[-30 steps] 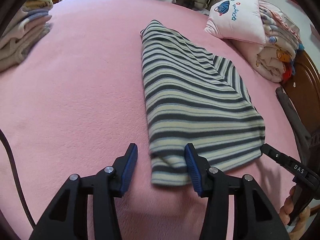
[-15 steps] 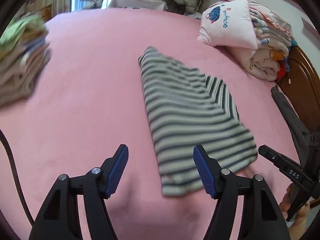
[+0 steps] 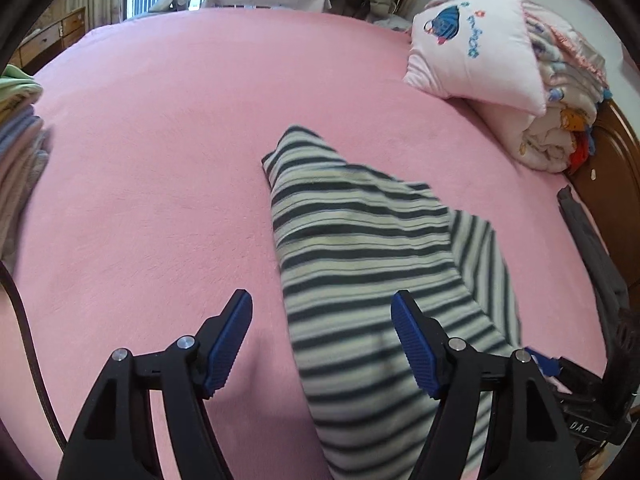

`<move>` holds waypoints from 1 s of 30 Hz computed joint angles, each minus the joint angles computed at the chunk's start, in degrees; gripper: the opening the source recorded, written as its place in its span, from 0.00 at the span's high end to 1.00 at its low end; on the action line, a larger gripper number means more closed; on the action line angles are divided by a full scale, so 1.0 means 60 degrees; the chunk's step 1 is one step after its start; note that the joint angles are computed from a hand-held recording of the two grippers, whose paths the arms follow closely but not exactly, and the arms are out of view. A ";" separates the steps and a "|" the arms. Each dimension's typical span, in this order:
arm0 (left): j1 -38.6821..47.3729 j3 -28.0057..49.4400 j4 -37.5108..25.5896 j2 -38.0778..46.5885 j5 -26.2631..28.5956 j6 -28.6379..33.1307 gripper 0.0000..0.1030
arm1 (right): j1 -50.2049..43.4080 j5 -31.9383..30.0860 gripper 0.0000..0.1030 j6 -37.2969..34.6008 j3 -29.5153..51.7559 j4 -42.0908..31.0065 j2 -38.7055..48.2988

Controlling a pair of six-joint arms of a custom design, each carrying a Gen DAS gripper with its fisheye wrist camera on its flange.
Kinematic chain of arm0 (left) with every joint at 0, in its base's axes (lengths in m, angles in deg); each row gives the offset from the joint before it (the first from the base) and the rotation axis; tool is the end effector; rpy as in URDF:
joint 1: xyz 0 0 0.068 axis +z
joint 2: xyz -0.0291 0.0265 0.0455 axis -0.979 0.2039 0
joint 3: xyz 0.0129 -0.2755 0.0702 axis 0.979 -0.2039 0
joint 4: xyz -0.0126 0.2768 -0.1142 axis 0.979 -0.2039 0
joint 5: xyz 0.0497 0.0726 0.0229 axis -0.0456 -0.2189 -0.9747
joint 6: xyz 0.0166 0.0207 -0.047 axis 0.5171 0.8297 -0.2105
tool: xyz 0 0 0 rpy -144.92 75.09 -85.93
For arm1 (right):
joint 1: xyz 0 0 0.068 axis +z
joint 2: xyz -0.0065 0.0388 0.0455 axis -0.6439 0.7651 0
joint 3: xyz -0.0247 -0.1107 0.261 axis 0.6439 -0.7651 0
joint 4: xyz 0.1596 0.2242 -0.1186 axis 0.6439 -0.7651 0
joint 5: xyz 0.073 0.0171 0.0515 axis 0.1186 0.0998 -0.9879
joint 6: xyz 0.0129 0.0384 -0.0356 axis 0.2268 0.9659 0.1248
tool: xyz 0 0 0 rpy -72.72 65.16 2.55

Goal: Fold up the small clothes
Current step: 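Grasp the folded striped shirt with both tools and lift it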

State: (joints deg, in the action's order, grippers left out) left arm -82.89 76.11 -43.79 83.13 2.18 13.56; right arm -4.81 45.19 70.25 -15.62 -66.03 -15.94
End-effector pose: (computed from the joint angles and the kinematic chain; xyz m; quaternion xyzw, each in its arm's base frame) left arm 0.3553 -0.0423 0.1448 0.1588 0.9439 -0.1757 0.2304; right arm 0.1571 0.1043 0.1312 0.1584 0.9425 0.1426 0.2574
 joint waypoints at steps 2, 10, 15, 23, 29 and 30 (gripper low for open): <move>-0.0109 0.0081 0.0171 0.0367 -0.0171 0.0122 0.31 | -0.0589 -0.0762 0.41 -0.0225 -0.0230 0.0825 0.0724; -0.0422 0.0805 0.0456 0.1657 -0.0381 0.0216 0.31 | -0.1980 -0.2725 0.38 -0.0754 -0.0791 0.3125 0.1731; -0.0478 0.1237 0.0455 0.2353 -0.0145 0.0127 0.31 | -0.2236 -0.3230 0.37 -0.1280 -0.0248 0.3702 0.2853; -0.0584 0.1689 0.0785 0.3166 0.0081 -0.0114 0.31 | -0.2991 -0.4287 0.54 -0.1414 -0.0232 0.4955 0.3749; -0.0833 0.1594 0.1187 0.3160 -0.0074 -0.0215 0.62 | -0.3039 -0.4483 0.66 -0.1247 -0.0384 0.5476 0.3848; -0.0875 0.1480 0.1310 0.3092 -0.0125 -0.0265 0.65 | -0.2934 -0.4320 0.67 -0.1217 -0.0375 0.5457 0.3804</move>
